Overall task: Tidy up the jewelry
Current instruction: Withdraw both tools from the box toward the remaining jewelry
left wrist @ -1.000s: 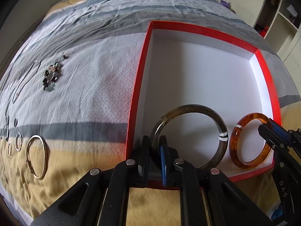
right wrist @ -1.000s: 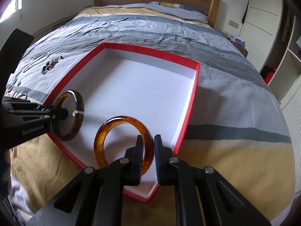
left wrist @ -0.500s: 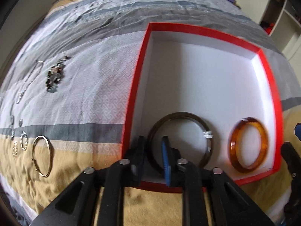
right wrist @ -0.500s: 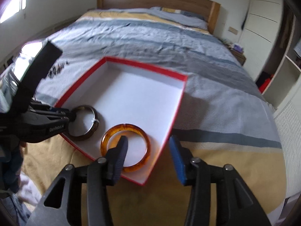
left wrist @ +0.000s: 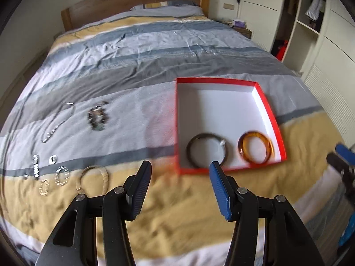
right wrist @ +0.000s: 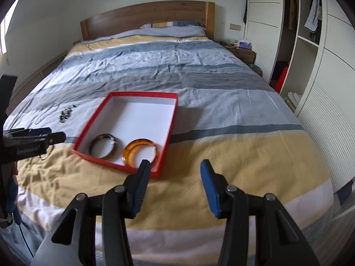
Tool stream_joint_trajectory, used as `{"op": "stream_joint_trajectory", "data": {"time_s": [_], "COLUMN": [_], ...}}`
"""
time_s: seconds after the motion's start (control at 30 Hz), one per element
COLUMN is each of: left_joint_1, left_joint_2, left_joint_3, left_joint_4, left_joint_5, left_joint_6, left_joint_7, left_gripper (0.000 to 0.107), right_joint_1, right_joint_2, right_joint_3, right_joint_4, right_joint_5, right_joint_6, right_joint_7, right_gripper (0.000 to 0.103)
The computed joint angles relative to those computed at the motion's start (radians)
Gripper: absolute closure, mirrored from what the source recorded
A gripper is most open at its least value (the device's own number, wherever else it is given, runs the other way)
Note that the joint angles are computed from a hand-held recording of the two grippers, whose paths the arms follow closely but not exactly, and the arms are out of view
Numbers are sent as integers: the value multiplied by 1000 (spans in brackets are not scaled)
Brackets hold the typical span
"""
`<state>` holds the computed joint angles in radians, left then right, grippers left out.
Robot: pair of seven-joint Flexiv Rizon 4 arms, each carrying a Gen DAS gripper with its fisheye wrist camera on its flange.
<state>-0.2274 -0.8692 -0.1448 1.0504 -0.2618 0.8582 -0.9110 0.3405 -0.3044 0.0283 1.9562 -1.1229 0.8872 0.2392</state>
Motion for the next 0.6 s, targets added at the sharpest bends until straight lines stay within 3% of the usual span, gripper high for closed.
{"op": "stream_joint_trajectory", "data": {"time_s": [0.33, 0.5, 0.6], "left_joint_1": [206, 288, 316], "left_joint_2": [157, 163, 142], "left_joint_3": [-41, -27, 4], "left_joint_4": [269, 299, 281], "left_joint_5": [-121, -181, -190], "left_joint_6": [150, 176, 185], "left_joint_7": [175, 212, 182], "left_gripper": [49, 49, 49], "right_joint_1": [133, 194, 219], "right_joint_2": [-84, -159, -201], "right_joint_3": [12, -10, -31], "right_joint_4": [-177, -290, -344], "right_joint_5": [-39, -29, -18], "right_joint_6": [-57, -51, -32], "right_joint_7": [27, 3, -14], "right_gripper": [58, 58, 58]}}
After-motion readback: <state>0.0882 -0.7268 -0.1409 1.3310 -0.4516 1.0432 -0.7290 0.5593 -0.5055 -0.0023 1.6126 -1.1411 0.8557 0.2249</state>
